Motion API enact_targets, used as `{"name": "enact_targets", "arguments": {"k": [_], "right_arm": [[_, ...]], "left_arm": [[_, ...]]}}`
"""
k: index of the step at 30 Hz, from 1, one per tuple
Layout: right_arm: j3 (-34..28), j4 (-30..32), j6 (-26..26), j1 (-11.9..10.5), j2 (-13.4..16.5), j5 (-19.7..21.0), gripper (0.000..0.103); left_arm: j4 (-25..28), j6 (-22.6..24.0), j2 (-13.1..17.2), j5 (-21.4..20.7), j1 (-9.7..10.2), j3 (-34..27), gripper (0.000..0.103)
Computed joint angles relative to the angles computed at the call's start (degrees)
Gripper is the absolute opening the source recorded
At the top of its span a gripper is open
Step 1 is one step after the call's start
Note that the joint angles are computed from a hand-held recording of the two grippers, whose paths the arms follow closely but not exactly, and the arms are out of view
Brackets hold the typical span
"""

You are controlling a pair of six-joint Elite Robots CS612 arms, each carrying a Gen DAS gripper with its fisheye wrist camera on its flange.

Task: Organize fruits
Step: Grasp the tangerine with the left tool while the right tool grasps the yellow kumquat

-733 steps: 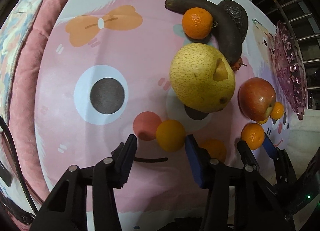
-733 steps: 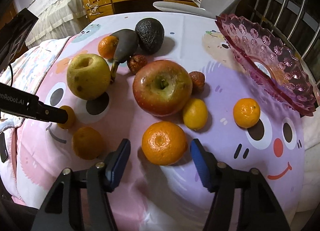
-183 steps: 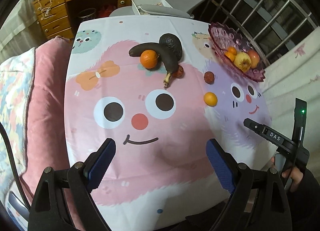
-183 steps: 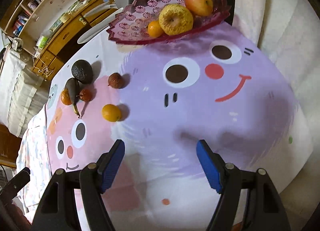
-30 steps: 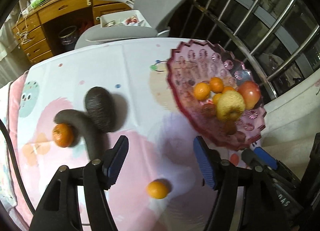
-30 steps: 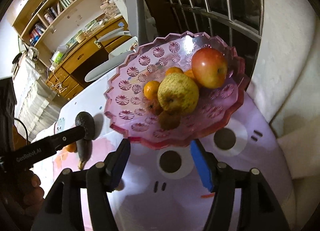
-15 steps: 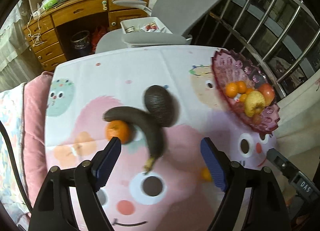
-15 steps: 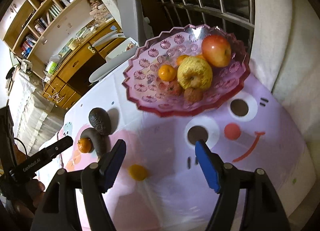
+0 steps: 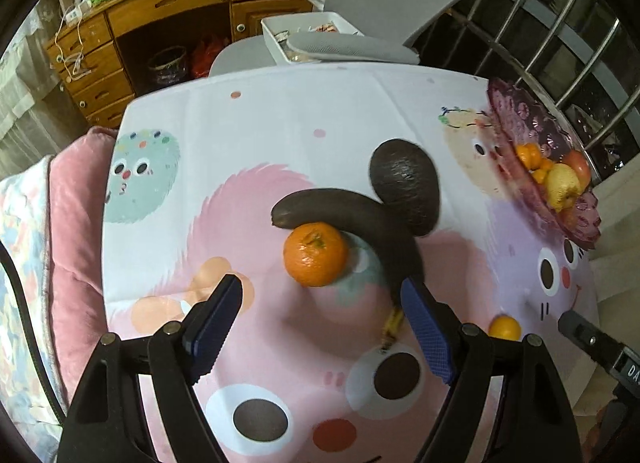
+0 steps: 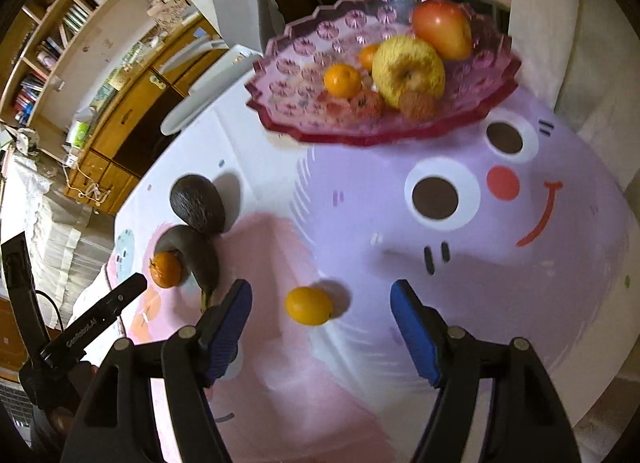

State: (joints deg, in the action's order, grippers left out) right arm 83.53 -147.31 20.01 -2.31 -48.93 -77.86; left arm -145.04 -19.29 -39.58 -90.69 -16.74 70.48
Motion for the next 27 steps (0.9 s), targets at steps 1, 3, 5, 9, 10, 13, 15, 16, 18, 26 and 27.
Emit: {"name": "enact_targets", "arguments": {"k": [1,3,5,9,10,13,15,16,18,26,27], "right_arm": [[-0.4,0.9,0.3,0.2,0.3,-0.2,0.072],[-1.2,2.9,0.8,0.7,0.9,-0.7,0.072],[-1.9,4.4,0.7,0.9,1.4,-0.8,0.072],[-3.5,6.9,0.0,1.6,2.4,-2.5,0.072],[-4.2,8.1,-0.4,1.8,2.9,-3.0,0.072],[-5.3,10.2,-0.2,2.2,3.5,-4.4,0.068],[-5.7,10.8,-0.1,2.3,3.8,-4.0,0.064],[-6.0,11.3,-0.2,2.3,4.0,-3.8,0.061],[-6.5,12.1,-0.7,2.4,4.3,-3.6,0.056],[-7.3,13.7,-0.7,2.9,4.7,-4.6,0.042],[-7.1,13.4,-0.4,2.8,4.6,-4.7,0.039]], "left_arm": [[-0.1,-0.2,0.2,0.0,0.02,0.0,0.081],[-0.1,-0.4,0.9,-0.6,0.23,-0.6,0.081],[0.1,-0.6,1.6,-0.9,0.38,-1.2,0.081],[0.4,-1.4,3.0,-1.7,0.80,-2.4,0.081],[0.6,-1.5,3.2,-1.8,0.87,-2.7,0.080],[0.7,-2.3,4.1,-3.2,1.27,-3.4,0.079],[0.2,-2.6,4.4,-3.8,1.49,-3.5,0.075],[0.0,-2.8,4.6,-4.1,1.54,-3.6,0.074],[-0.4,-3.0,4.9,-4.5,1.54,-3.8,0.070],[-2.4,-2.6,5.4,-6.8,1.59,-4.3,0.044],[-2.2,-2.3,5.3,-6.3,1.46,-4.2,0.044]]}}
